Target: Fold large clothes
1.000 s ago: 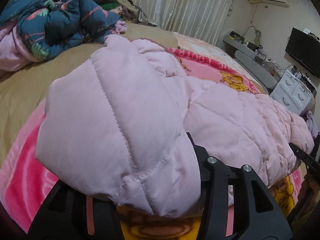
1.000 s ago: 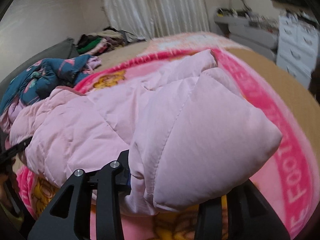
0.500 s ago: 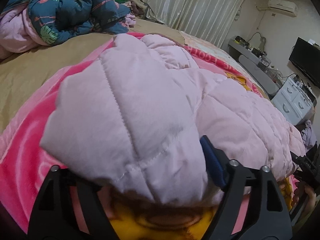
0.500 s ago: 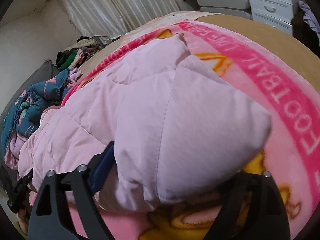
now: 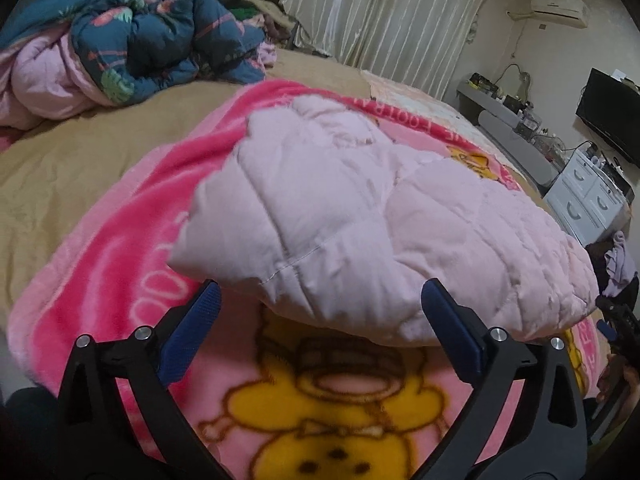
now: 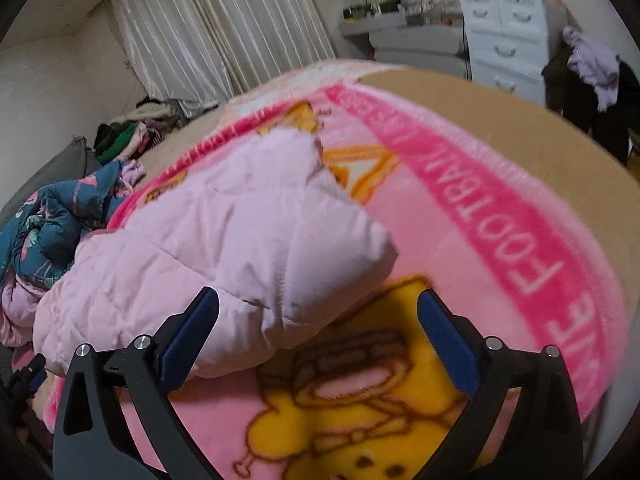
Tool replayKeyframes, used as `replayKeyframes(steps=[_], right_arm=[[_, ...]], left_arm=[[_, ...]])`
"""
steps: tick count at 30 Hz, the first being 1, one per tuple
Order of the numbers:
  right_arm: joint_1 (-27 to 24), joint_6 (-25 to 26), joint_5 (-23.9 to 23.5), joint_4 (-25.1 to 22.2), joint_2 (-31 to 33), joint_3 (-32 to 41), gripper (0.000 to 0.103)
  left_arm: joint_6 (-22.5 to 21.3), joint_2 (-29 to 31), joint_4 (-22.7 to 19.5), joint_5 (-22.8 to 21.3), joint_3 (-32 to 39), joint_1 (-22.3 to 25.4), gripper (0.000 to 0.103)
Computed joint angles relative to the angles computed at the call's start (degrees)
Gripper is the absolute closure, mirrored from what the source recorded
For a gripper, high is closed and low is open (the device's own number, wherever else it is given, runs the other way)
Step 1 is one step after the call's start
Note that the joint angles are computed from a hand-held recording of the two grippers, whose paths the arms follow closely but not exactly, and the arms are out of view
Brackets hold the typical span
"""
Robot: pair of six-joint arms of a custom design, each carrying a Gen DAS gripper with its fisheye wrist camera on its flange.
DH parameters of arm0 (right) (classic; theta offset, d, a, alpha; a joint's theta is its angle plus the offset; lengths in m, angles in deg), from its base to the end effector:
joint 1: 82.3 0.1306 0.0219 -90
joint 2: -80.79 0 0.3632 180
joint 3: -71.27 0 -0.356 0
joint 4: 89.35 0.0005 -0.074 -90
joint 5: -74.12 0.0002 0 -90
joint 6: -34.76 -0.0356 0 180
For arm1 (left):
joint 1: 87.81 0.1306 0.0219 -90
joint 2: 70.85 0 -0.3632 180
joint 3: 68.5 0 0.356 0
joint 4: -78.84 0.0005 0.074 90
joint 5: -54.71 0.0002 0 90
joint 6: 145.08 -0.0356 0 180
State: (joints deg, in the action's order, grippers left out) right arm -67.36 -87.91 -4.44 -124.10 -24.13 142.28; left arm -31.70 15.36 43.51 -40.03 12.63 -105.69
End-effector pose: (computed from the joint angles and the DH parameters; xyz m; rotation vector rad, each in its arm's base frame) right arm 0.3577 0.0876 0.3879 0.4513 2.1963 0.2277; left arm 0.4154 -0.1315 0.3904 -0.1535 2.2841 -0.2839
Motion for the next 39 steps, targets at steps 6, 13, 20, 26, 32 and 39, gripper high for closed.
replayKeyframes(steps=[6,13,20,26,32,39], right_arm=[[5.3,5.3,5.1,-1.3,-5.0,0.2,0.004],[12.7,9.1,8.8,-2.1,-9.0,1.3,0.004],[20.4,11.6,13.7,-2.9,-11.0,2.0,0.004],[26.9,11.5,17.8,-5.2,-11.3,1.3,0.004],[32.7,9.2,19.7,-9.2,-10.0,0.5,0.004],[34.8,5.4,18.0,-9.6,-9.1,-1.5,0.004]], left_arm=[[-1.6,-4.1,-0.1,-3.7,0.0,-3.0,0.009],[-3.9,-7.7,0.8,-6.8,0.0,-7.7,0.009],[-5.2,-10.8,1.5,-9.5,-2.1,-12.8,0.009],[-5.4,-13.0,1.9,-9.9,-4.3,-15.7,0.009],[-5.8,-14.4,2.6,-8.7,-6.5,-17.3,0.009],[-3.8,-15.0,2.2,-7.7,-8.5,-18.0,0.009]])
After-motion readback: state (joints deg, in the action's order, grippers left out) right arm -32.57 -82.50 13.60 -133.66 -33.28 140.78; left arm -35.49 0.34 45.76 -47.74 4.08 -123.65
